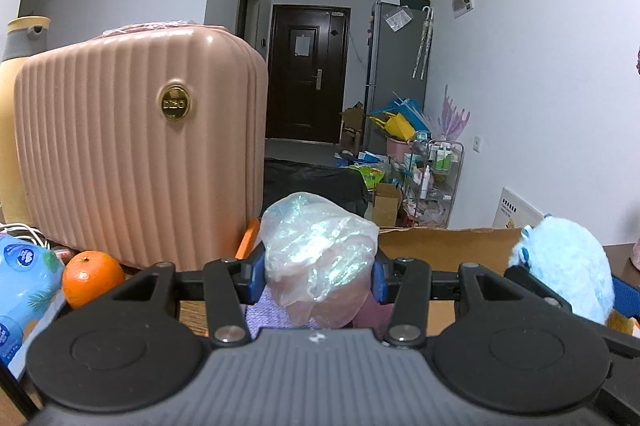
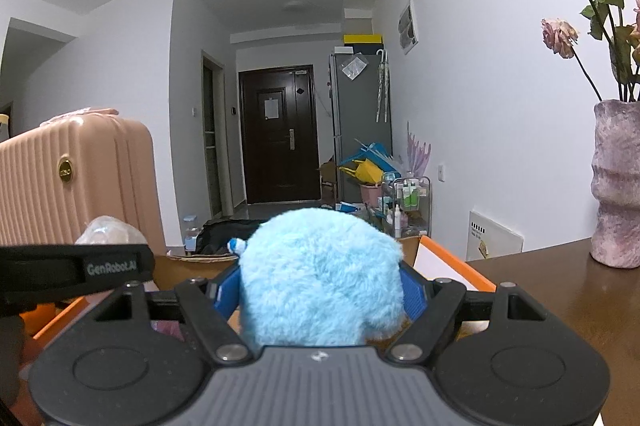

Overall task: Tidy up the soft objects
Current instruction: 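Carry the bag in the left gripper and puff in the right gripper over the box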

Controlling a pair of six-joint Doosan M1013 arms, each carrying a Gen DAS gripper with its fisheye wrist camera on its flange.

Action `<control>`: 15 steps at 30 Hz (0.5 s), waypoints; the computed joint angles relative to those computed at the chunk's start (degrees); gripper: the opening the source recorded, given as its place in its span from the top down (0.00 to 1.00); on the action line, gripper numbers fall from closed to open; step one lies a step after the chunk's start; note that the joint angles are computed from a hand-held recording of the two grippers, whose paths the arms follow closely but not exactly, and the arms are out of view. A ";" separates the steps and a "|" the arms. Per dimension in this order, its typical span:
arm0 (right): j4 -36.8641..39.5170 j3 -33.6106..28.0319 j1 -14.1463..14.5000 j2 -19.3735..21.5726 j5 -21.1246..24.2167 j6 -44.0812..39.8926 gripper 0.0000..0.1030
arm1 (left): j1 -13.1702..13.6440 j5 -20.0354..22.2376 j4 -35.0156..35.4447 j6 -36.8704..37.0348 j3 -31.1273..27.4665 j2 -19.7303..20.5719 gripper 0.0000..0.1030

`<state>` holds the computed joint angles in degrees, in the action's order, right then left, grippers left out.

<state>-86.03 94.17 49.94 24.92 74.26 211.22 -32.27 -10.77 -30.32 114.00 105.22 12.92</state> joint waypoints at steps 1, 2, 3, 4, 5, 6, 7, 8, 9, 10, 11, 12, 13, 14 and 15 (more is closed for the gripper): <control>-0.03 -0.14 0.00 0.13 0.15 -0.08 0.26 | -0.11 -0.20 -0.75 0.83 -0.05 0.11 0.52; -0.12 -0.17 -0.14 0.14 0.21 -0.12 0.26 | -0.31 -0.68 -2.90 2.94 -0.06 0.21 0.52; -0.17 -0.21 -0.21 0.26 0.36 -0.09 0.26 | -0.40 -0.97 -3.79 3.74 -0.07 0.29 0.52; -0.23 -0.27 -0.34 0.34 0.52 -0.11 0.26 | -0.46 -0.93 -4.38 4.27 -0.17 0.38 0.52; -0.13 -0.43 -0.25 0.53 0.91 -0.04 0.26 | -0.51 -0.74 -5.11 4.95 -0.30 0.46 0.52; -0.10 -0.42 -0.42 0.49 0.94 0.05 0.26 | -0.56 -0.63 -5.80 5.61 -0.39 0.55 0.52; -0.09 -0.40 -0.55 0.49 0.84 0.20 0.26 | -0.56 -0.48 -6.09 5.93 -0.48 0.64 0.52; -0.09 -0.40 -0.61 0.46 0.81 0.15 0.26 | -0.54 -0.40 -6.62 6.44 -0.45 0.66 0.52; -0.06 -0.44 -0.64 0.46 0.77 -0.09 0.26 | -0.53 -0.30 -7.01 6.81 -0.48 0.70 0.52; 0.01 -0.48 -0.62 0.51 0.73 -0.25 0.26 | -0.50 -0.10 -7.05 6.82 -0.52 0.73 0.51; 0.03 -0.61 -0.55 0.62 0.75 -0.38 0.26 | -0.47 -0.10 -7.33 7.09 -0.55 0.76 0.51; 0.10 -0.69 -0.51 0.68 0.76 -0.60 0.26 | -0.49 -0.26 -8.16 7.91 -0.52 0.78 0.51; 0.18 -0.72 -0.54 0.67 0.81 -0.87 0.25 | -0.47 -0.29 -8.67 8.42 -0.52 0.82 0.51; 0.32 -0.91 -0.52 0.76 0.97 -1.20 0.24 | -0.46 -0.24 -9.95 9.65 -0.56 0.86 0.50; 0.42 -0.99 -0.53 0.79 0.99 -1.42 0.24 | -0.42 -0.12 -10.75 10.20 -0.65 0.92 0.49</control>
